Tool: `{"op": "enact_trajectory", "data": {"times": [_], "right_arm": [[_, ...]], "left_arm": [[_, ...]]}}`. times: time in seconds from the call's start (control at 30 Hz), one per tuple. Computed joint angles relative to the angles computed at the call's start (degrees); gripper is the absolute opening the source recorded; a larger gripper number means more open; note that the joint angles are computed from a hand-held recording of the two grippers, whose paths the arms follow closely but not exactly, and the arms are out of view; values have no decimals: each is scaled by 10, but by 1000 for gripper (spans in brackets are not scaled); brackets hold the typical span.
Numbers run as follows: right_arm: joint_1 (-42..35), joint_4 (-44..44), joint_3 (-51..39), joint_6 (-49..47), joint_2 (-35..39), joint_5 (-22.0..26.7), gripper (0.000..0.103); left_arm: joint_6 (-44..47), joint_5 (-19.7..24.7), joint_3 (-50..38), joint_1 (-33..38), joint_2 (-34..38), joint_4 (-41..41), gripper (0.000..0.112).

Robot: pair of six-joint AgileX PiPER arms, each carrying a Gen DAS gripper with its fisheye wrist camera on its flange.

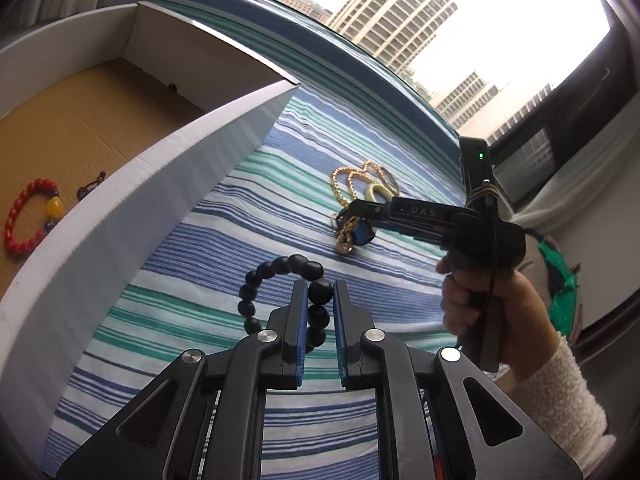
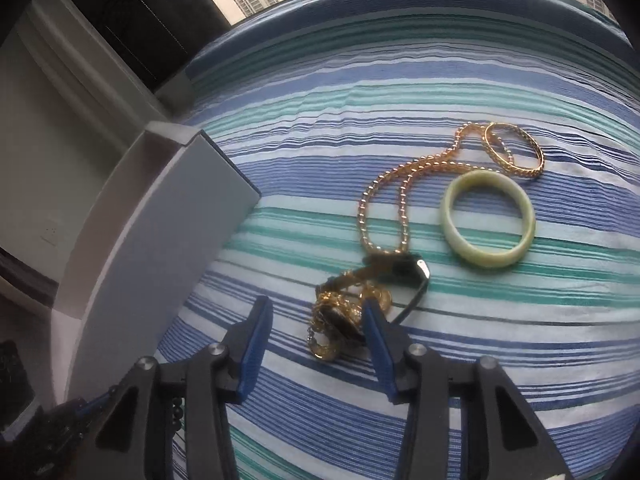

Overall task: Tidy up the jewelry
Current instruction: 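Grasp the gold earrings with the right gripper while the left gripper holds the black bracelet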

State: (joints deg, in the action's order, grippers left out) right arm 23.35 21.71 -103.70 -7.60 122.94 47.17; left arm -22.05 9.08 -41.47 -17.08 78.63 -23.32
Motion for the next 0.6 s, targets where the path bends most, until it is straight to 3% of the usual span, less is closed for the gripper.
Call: {"op": "enact_trajectory", "data": {"times": [0.03,0.07,0.2,0.33,0.6], "right_arm": [[9,-30,-36,26,23,23,26],[16,-51,-58,43,37,35,17],[19,-39,-21,52,9,-4,5],[22,-20,35,28,-38,-41,4],[4,68,132,-82,-155,-93,4]], "left_arm": [[11,0,3,0,-1,-12,10],[18,0,6,0,-3,-17,10],[78,-1,5,2,7,-74,10],[85,-1,4,-6,9,-87,10],[-97,31,-4,-23,-59,80,10]]}}
